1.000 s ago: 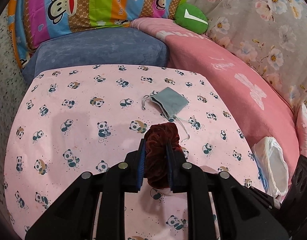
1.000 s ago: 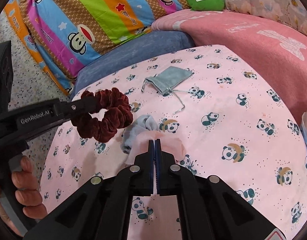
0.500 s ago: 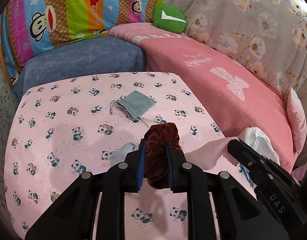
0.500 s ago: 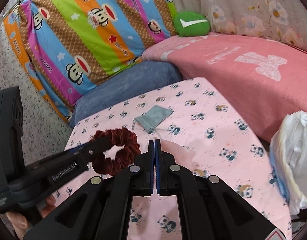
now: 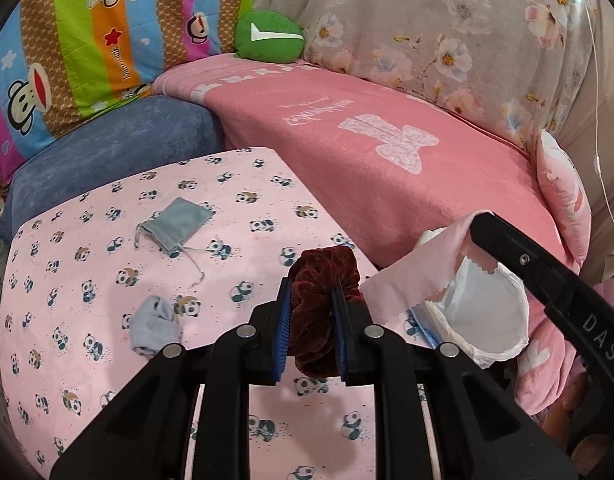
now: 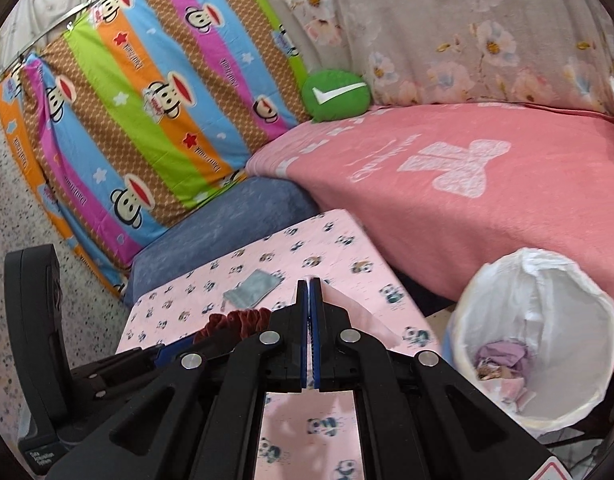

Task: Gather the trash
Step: 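Open both grippers to drop the scrunchie and pink cloth into the bin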

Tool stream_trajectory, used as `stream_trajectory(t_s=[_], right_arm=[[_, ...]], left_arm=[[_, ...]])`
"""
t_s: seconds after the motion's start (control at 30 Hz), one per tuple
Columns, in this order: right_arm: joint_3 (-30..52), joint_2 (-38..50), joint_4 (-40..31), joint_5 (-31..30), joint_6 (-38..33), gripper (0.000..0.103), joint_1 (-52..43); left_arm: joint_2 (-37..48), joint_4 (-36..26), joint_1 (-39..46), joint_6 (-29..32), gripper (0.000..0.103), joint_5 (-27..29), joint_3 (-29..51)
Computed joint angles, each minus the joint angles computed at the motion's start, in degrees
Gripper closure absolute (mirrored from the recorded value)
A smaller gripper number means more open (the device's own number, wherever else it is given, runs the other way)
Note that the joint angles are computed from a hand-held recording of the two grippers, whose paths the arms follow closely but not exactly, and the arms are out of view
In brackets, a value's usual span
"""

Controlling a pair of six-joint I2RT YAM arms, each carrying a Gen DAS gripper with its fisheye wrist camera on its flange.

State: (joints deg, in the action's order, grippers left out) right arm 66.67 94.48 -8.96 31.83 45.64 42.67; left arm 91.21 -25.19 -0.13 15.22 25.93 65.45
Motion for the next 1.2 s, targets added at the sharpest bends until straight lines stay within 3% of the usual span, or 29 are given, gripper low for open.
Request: stream_trajectory(t_s=[0.33,0.7,0.93,0.97,1.03,1.07,1.1,1.2], right_arm=[[-12.2,-16.1,-4.3,2.2,0.1,0.099,-5.8],[-21.5,-27.4,-6.2,-0.5,-0.6,0.099,-14.5],[-24.3,-30.2,-6.7,-1.7,-1.2,0.099,-17.7],[-24.6,-30.5,-6.8,-2.0,-1.3,0.099,-18.2],[-25.1,-30.9,-7.0,-2.1,-1.2,0.098,-18.9],[-25.3,-31.2,-7.1,-1.9,-1.0,0.096,-19.0],[-25.4,-31.4,-7.3,-1.6,-0.5,0.094,-18.9],[-25.6,-31.7,-8.0,-1.4,-0.1,0.092,-19.2]], left_arm=[[-1.9,0.0,-12.8,-2.6,0.085,-2.7,-0.3],[0.3,0.4,-22.8,-4.4,0.085,-6.1,0.9],[1.5,0.8,-25.9,-5.2,0.082,-7.0,1.5],[1.8,0.7,-26.2,-5.3,0.08,-7.1,1.7],[2.1,0.8,-26.5,-5.8,0.06,-7.9,1.9],[1.8,1.8,-26.6,-6.3,0.043,-8.7,1.4],[0.9,3.6,-26.7,-7.1,0.037,-9.6,0.1],[0.3,4.1,-26.3,-7.3,0.037,-9.7,-0.4]])
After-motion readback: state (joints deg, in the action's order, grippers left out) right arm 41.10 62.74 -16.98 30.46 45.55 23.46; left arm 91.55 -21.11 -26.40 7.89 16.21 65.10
